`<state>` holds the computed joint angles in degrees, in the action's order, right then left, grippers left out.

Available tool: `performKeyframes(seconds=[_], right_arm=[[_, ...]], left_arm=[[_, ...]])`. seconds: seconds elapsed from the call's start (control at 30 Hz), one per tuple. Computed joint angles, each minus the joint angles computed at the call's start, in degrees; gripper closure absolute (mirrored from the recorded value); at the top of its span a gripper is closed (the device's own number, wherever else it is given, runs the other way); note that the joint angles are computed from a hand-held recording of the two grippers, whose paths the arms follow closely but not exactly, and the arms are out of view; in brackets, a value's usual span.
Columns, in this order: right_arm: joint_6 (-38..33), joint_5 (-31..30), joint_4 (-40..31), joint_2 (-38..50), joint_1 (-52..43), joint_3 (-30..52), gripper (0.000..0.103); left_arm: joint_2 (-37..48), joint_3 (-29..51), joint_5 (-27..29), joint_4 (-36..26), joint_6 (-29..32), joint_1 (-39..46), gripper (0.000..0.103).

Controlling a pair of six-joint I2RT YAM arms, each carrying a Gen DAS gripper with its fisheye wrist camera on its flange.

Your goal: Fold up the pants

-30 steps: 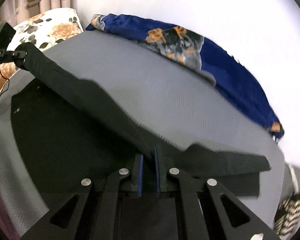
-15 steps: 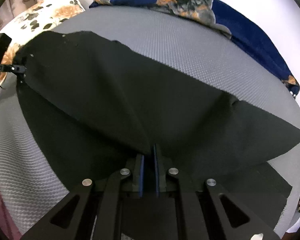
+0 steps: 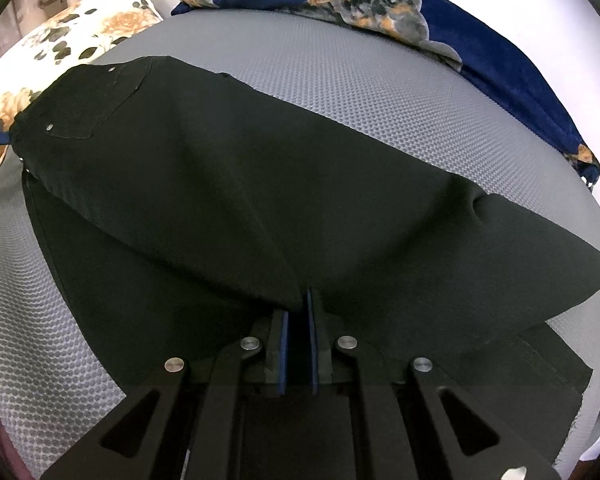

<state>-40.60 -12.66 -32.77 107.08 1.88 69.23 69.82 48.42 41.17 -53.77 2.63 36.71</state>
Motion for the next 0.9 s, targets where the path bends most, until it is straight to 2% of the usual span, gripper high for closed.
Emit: performKeyframes(seconds=[0.1,0.27,0.3,0.33,0.43,0.6,0.77,0.9], right_arm=[[-0.21,-0.1,0.6,-0.44,-0.09,-0.73,0.096],[-0.29,-0.4,0.96,-0.6,-0.26,-0.91,0.096],[-0.25,-0.29,1.05,-0.84,-0.2,-1.06,0.096],[-0.27,-0.16,1.23,-1.18,-0.16,-1.3,0.096],[0.68,-0.63,1.17,-3.21,-0.28,-1.76,0.096],[2.8,-1.1,0.0,-9.84,0.0,-3.06,0.096],[3.45,-2.79,-3.78,-14.52,-0.3,-4.42,0.096],[2.83,-1.87,-4.43,-16.46,0.9,-8.67,0.096]], left_arm=[[-1.65,-3.03,1.9,2.52,-6.7,-2.15,0.038],[2.23,-5.62,0.79,13.3,-20.92,-6.62,0.041],[2.76,-6.11,0.85,15.26,-23.3,-6.7,0.051],[2.79,-6.41,0.12,16.97,-25.27,-6.65,0.069],[4.23,-2.93,-0.34,15.39,-23.46,-6.26,0.081],[4.56,4.3,-1.33,11.46,-17.9,-7.22,0.083],[7.13,10.56,-2.57,8.08,-8.98,-7.28,0.083],[8.42,10.69,-7.87,6.2,0.18,-8.69,0.083]])
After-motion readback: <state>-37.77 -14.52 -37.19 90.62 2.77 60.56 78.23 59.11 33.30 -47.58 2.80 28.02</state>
